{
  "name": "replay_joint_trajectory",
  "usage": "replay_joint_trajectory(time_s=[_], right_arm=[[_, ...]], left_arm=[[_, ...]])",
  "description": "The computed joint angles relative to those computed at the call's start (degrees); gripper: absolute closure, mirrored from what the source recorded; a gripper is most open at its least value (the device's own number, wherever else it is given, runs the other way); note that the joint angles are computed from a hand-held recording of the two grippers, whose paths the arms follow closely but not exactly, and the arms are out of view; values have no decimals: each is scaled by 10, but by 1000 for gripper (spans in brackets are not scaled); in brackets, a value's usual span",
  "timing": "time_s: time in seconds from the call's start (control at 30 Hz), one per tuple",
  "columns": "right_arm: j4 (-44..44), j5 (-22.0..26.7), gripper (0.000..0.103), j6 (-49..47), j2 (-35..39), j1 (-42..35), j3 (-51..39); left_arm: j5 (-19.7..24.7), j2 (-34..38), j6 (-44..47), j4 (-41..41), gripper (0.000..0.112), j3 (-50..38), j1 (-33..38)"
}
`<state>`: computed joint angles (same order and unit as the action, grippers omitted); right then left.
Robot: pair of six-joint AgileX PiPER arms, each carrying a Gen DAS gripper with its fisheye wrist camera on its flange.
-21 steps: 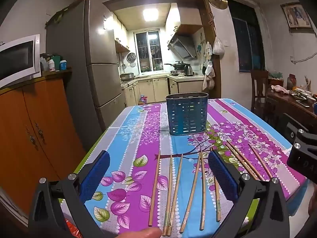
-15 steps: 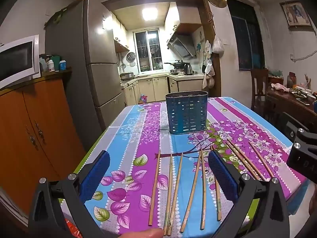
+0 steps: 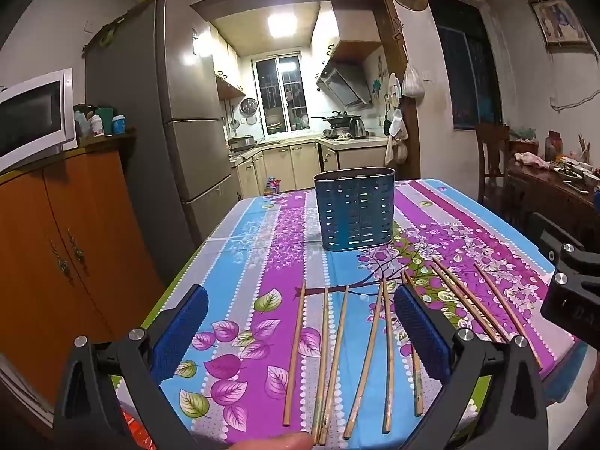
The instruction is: Organize utensils
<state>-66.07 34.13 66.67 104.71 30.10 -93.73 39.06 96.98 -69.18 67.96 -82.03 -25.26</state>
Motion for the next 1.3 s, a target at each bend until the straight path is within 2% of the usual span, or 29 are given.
replay_joint_trajectory(time_s=[0.6, 1.3], right_arm=[[8, -2, 5, -6, 0, 1, 5], [-5, 5, 5, 11, -16, 3, 53]], left_arm=[[14, 11, 13, -14, 13, -7, 0], [6, 2, -6, -24, 13, 37, -2]])
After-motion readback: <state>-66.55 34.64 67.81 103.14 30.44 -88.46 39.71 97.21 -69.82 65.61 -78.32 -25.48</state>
